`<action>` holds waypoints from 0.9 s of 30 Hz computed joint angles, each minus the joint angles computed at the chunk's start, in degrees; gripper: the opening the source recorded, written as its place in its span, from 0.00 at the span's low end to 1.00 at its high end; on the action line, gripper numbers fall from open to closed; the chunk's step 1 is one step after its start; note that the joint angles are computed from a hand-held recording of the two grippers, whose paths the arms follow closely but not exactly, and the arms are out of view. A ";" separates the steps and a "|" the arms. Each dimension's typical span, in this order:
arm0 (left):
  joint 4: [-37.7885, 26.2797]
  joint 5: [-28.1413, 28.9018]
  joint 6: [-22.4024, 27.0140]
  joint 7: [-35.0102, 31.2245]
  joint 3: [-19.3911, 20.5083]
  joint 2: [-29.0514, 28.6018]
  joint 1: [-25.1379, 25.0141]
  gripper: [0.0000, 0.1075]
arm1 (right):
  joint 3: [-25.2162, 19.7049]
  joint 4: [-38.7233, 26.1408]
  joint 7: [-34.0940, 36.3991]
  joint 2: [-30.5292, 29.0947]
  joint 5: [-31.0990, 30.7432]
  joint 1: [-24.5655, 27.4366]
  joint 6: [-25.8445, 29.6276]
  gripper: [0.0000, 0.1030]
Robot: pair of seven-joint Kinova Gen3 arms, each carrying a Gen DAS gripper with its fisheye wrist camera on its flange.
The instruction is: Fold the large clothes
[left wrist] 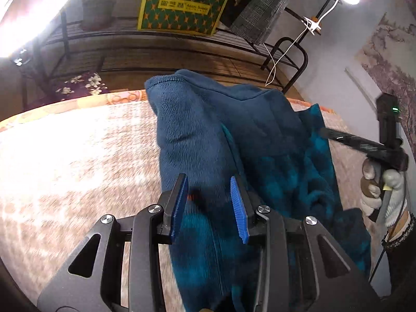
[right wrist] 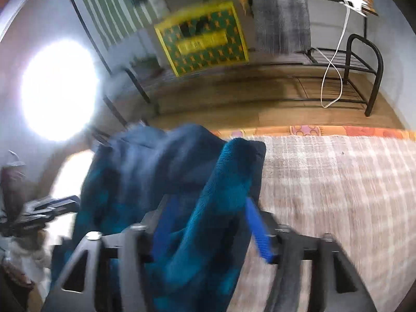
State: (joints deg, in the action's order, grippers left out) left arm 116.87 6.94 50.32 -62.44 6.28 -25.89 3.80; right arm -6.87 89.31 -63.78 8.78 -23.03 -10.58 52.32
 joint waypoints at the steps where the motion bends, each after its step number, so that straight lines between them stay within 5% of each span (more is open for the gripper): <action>1: 0.29 0.61 -0.79 -0.72 -0.77 0.71 0.47 0.31 | 1.56 -1.40 -1.13 1.82 2.33 -2.65 0.92 0.12; 4: -0.38 0.87 -1.68 -3.05 -1.43 2.57 1.40 0.31 | 2.71 -2.66 -2.21 2.78 5.08 -5.90 1.54 0.04; 8: -1.70 0.65 -2.46 -5.92 -2.32 4.82 1.62 0.37 | -2.30 -4.64 3.40 3.05 -1.73 0.46 3.04 0.03; 13: 0.41 2.93 -5.87 -9.05 -4.06 8.57 2.26 0.44 | -1.22 -5.19 3.27 8.08 -0.59 -3.19 1.06 0.03; 16: 1.46 2.60 -7.72 -11.06 -3.10 7.81 2.05 0.49 | -1.67 -3.51 7.68 8.84 -4.99 -1.64 0.12 0.04; 20: 0.53 10.47 -4.59 -19.16 -11.57 5.18 4.36 0.49 | -5.28 -6.05 15.54 10.82 -14.02 6.69 7.20 0.32; 23: -0.01 11.33 -3.12 -21.69 -13.70 2.37 1.25 0.50 | -8.25 -5.55 21.76 10.41 -21.01 14.43 10.23 0.35; 25: 0.08 10.88 -2.73 -21.79 -14.42 2.27 -1.22 0.50 | -6.69 -3.95 25.64 9.47 -24.28 16.55 9.82 0.41; 27: 0.67 13.20 -3.04 -23.22 -17.03 4.10 -1.84 0.50 | -3.69 -3.33 26.29 9.49 -24.70 15.45 8.57 0.58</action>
